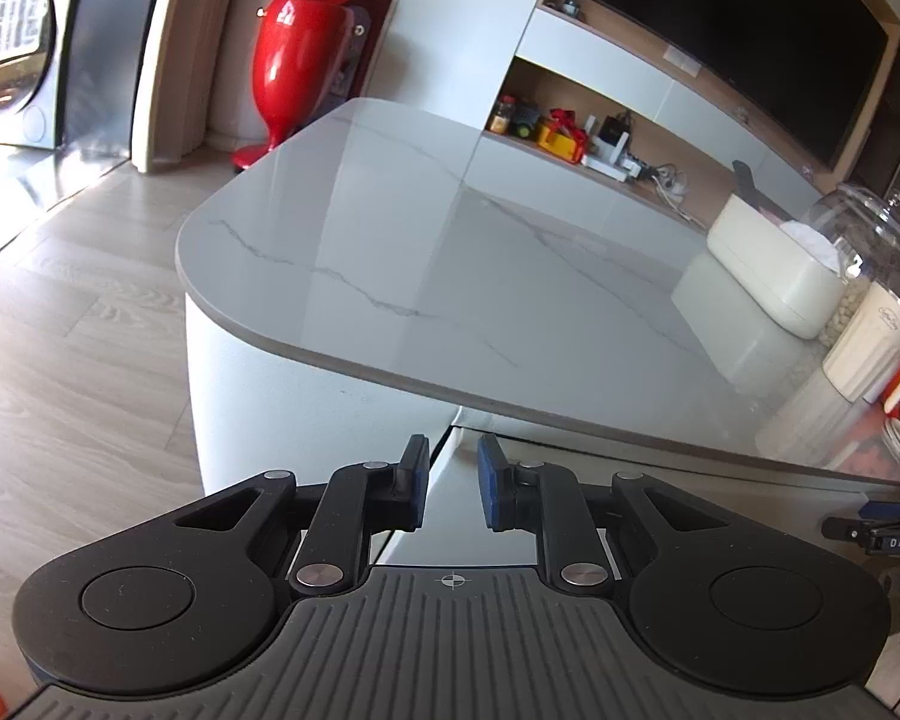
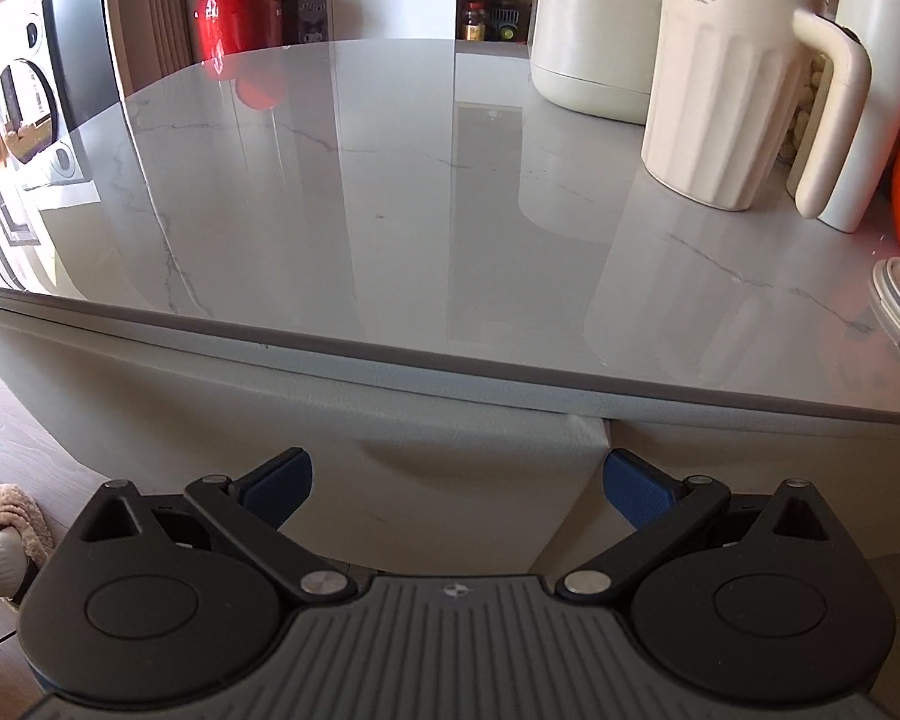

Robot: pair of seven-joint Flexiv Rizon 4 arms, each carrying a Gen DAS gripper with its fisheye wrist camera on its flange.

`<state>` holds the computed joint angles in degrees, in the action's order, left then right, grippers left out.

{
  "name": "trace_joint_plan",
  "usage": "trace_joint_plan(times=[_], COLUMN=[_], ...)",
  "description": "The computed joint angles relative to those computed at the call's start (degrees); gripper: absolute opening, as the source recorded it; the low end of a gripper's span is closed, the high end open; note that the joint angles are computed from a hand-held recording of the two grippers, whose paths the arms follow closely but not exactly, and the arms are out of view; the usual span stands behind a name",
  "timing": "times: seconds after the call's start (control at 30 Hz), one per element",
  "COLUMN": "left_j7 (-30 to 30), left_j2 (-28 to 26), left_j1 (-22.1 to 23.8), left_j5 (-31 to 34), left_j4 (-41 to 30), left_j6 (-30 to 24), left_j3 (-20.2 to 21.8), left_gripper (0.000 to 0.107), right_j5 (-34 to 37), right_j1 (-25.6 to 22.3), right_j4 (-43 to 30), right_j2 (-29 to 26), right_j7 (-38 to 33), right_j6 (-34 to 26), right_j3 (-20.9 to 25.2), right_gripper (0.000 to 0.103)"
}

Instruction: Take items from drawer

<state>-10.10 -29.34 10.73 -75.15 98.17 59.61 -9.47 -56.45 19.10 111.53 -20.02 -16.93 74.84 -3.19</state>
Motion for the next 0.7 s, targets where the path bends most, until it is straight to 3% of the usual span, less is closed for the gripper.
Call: trace_joint_plan(times=[0.5,0.7], left_j7=[-3.9,-7.4], left_j2=[-1.9,-2.6], left_j1=[-0.7,-0.3], left_j5=[5.9,6.7], left_j4=[-1.7,-2.4], left_j6=[2.9,3.6], left_j3=[-1.1,-1.5], left_gripper=[0.022,0.037], right_j5=[-1.3,-3.5], right_j1=[0.3,0.0], right_j4=[-0.2,0.4], right_j2=[0.0,0.3], right_j7=[3.5,5.9], right_j6=[-1.0,-1.1], right_j3=[-0.4,-0.3], right_gripper=[0.103,0.103])
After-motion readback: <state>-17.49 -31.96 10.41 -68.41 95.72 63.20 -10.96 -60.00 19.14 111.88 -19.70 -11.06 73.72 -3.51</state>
